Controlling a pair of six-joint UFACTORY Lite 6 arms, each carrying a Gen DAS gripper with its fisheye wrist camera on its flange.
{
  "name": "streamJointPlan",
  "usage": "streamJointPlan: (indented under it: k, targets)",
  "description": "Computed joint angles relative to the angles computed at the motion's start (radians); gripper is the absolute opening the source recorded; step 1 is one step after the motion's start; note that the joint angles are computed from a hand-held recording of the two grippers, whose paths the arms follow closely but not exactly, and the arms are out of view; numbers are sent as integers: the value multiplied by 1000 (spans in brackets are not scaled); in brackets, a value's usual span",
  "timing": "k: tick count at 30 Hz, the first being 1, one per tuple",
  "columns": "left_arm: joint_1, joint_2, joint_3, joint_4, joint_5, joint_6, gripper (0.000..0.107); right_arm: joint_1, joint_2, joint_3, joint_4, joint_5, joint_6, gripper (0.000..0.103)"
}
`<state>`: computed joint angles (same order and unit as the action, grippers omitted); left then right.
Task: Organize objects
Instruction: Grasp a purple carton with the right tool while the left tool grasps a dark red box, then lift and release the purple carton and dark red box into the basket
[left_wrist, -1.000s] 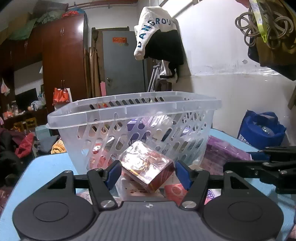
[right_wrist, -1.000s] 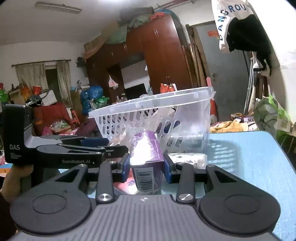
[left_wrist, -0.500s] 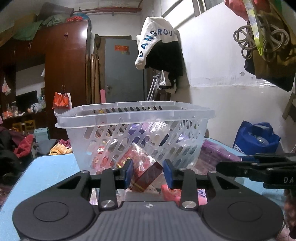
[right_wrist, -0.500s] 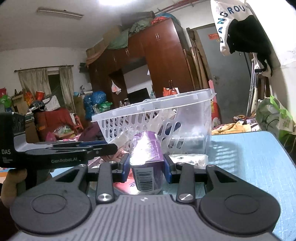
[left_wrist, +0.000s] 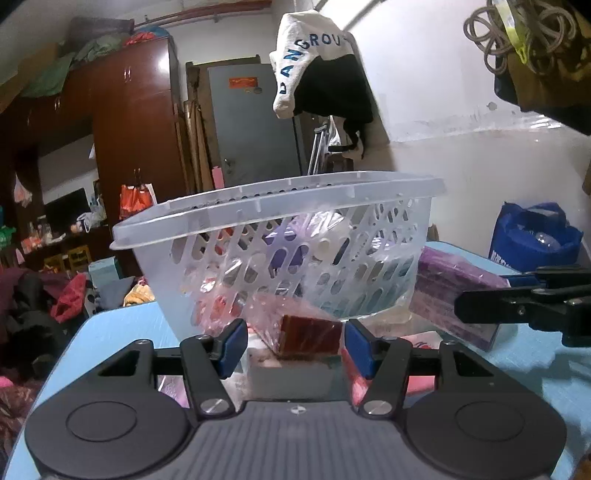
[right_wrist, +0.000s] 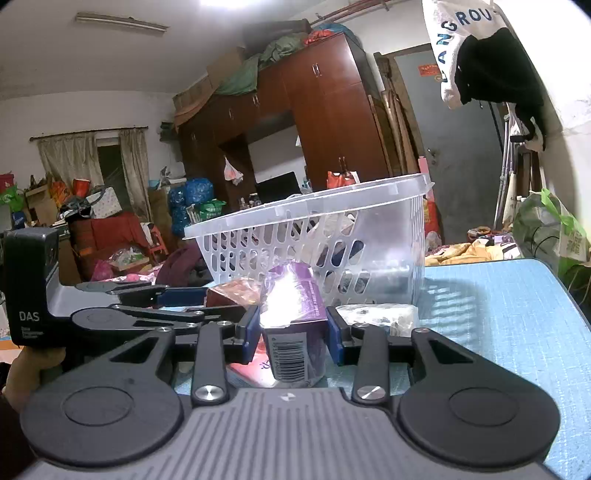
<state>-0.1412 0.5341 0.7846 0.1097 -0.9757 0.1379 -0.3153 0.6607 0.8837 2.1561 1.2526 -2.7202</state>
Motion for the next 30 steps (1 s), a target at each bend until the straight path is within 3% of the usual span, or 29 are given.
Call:
streamJointPlan:
  k: [2, 4, 8, 14, 20, 24, 25, 27, 30]
  targets:
    - [-13, 4, 20, -10, 37, 7, 62, 0, 0, -2, 1, 2, -2, 41]
    - [-19, 0, 19, -4, 44, -1, 54, 0, 0, -3, 0, 3, 0, 41]
    - [-31, -17, -33, -35, -36, 15, 52, -2, 0, -7, -1, 10, -4, 41]
    - [28, -58, -155, 55, -192, -45, 50, -6, 3, -10, -2, 22, -8, 41]
    - [121, -75, -240, 179, -332, -106, 50, -14, 5, -43, 20, 88, -68, 41]
    - [227, -199, -325, 325, -415, -172, 50, -26, -68, -128, 54, 152, -103, 41]
    - [234, -253, -328, 322, -402, -183, 50, -29, -120, -152, 57, 163, -95, 41]
    - [227, -343, -267, 318, -286, -228, 50, -2, -236, -157, 91, 113, -47, 41]
    - [197, -354, -31, 345, -18, -342, 50, 90, -345, -23, 150, -110, 24, 40]
